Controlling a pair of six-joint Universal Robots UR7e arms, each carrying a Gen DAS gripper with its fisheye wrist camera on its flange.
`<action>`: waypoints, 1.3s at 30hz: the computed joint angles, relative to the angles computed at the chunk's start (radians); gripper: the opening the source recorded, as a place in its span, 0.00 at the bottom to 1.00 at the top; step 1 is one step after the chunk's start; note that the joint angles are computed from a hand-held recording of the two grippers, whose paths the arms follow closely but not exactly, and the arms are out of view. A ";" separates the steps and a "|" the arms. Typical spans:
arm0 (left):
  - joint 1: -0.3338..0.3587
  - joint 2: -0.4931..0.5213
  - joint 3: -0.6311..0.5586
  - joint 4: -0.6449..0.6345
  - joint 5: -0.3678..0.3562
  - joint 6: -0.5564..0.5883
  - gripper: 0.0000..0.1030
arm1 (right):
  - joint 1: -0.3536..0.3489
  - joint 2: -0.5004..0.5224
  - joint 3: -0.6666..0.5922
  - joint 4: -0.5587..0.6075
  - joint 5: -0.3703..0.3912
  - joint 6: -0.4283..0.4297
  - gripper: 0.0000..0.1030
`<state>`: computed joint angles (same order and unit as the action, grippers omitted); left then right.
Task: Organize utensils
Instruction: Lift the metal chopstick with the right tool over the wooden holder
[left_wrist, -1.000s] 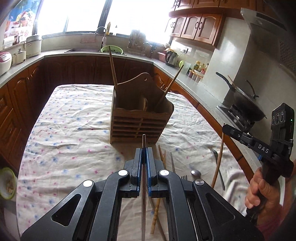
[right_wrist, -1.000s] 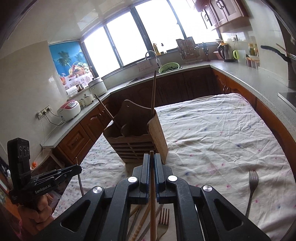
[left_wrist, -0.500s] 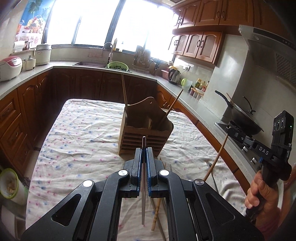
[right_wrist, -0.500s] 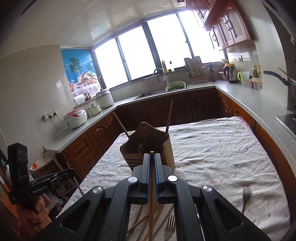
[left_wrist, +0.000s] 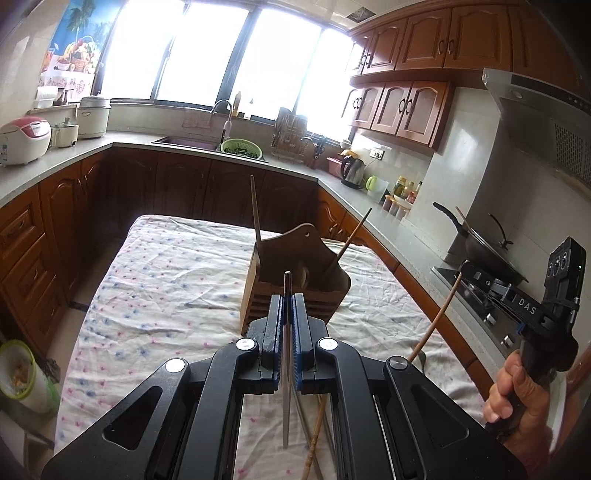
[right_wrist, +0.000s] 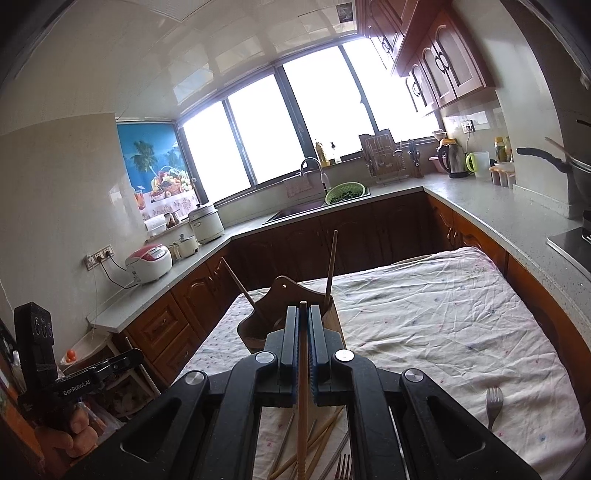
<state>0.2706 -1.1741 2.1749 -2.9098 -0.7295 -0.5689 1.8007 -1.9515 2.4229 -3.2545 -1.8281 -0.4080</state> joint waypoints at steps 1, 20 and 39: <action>0.002 0.002 -0.005 -0.014 0.005 0.010 0.04 | 0.002 0.008 -0.006 -0.010 0.001 -0.001 0.04; 0.093 0.178 -0.243 -0.377 0.049 0.374 0.04 | 0.043 0.249 -0.216 -0.228 0.028 -0.042 0.04; 0.250 0.431 -0.411 -0.582 0.047 0.446 0.04 | -0.088 0.468 -0.260 -0.505 0.110 -0.095 0.04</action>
